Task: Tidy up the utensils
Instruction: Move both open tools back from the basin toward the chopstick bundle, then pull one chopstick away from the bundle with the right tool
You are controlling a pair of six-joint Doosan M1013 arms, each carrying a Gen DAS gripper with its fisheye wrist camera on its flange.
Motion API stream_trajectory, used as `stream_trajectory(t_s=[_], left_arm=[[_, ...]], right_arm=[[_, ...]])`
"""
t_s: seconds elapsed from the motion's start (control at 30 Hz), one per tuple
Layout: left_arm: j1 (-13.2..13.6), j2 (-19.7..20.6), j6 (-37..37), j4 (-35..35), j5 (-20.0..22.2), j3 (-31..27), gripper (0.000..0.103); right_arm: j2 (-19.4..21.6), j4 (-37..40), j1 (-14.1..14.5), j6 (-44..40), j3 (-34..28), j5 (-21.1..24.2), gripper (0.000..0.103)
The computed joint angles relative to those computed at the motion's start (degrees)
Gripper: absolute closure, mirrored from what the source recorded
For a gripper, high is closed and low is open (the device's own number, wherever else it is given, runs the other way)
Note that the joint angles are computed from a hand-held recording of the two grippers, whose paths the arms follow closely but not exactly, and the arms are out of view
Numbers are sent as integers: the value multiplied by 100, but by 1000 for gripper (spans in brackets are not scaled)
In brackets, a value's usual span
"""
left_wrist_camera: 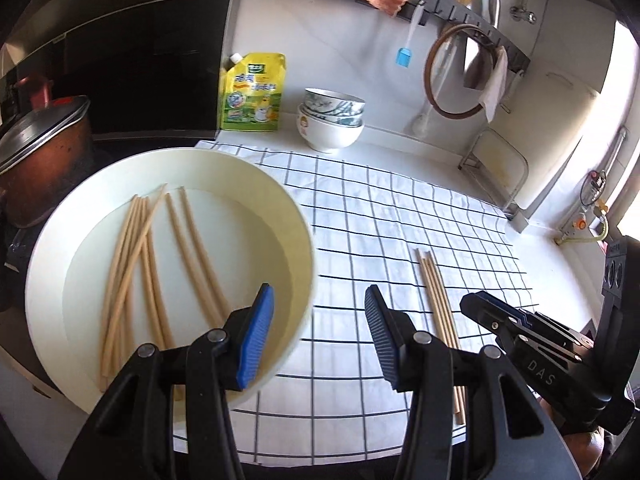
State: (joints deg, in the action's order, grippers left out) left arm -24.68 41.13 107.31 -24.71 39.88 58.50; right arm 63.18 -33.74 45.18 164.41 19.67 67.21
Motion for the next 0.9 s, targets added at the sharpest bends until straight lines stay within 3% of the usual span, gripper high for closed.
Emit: stream_trajectory(t_s=[0.1,0.33,0.9], left_arm=[[-106,9,190,-124,103,-22,56],[-335,41,301,-142,236,-5,56],[-684,234,-40,403,485,-172,53]], right_arm=[[-409,-214,19,486,826,-169,83],[-992,-381,27,1200,2060,-439,82],[-1381,-158,-30,1591,3113,-881,82]])
